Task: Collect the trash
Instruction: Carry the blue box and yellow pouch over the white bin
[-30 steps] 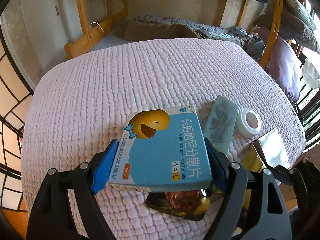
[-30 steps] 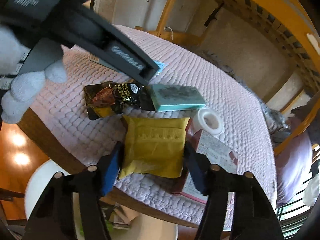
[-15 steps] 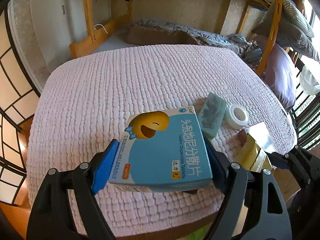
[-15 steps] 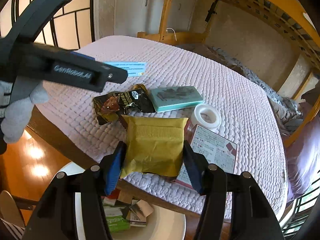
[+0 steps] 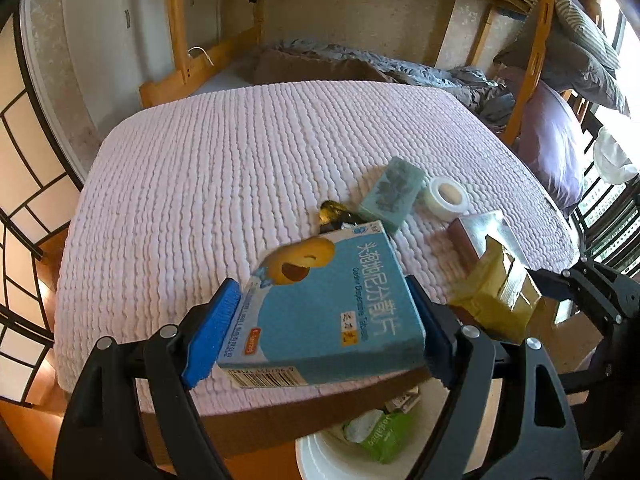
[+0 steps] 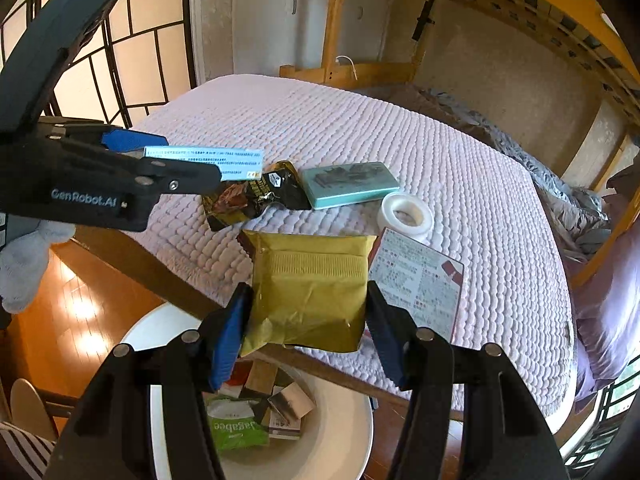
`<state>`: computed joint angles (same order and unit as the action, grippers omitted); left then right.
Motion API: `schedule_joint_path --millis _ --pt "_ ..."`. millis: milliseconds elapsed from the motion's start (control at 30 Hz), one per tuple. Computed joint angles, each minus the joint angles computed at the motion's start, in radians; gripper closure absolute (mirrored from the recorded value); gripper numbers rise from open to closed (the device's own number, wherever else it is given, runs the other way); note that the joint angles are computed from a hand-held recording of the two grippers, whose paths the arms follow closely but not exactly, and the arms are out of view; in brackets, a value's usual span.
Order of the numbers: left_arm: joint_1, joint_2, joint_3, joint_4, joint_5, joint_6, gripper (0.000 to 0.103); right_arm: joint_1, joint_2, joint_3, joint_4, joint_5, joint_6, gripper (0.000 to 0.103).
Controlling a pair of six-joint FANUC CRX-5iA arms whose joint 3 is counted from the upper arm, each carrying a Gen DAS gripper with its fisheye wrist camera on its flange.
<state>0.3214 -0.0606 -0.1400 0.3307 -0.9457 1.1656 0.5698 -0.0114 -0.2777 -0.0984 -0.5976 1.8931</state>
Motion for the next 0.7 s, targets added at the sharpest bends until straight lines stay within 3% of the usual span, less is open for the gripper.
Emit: schedule_joint_path --millis 33,100,267,400,500,700 --pt "0.0 -0.005 -0.004 -0.001 -0.002 0.001 0.021 -0.002 -0.006 -0.005 -0.002 -0.003 0.004 0.047" --pt "-0.001 -0.013 -0.011 -0.001 -0.014 0.008 0.035 -0.006 -0.017 -0.014 -0.005 -0.007 0.011 0.046" --pt "-0.009 -0.006 -0.018 -0.039 -0.032 0.057 0.035 -0.012 -0.017 -0.021 -0.004 -0.022 0.007 0.047" --pt "-0.021 -0.014 -0.04 -0.065 0.013 0.046 0.021 -0.017 -0.02 -0.027 -0.015 -0.024 0.012 0.046" --pt "-0.072 -0.006 -0.009 -0.201 0.023 0.099 0.02 -0.018 -0.028 -0.037 -0.016 -0.023 0.014 0.046" --pt "-0.087 -0.015 -0.002 -0.247 0.019 0.146 0.018 -0.021 -0.038 -0.046 -0.017 -0.021 0.008 0.046"
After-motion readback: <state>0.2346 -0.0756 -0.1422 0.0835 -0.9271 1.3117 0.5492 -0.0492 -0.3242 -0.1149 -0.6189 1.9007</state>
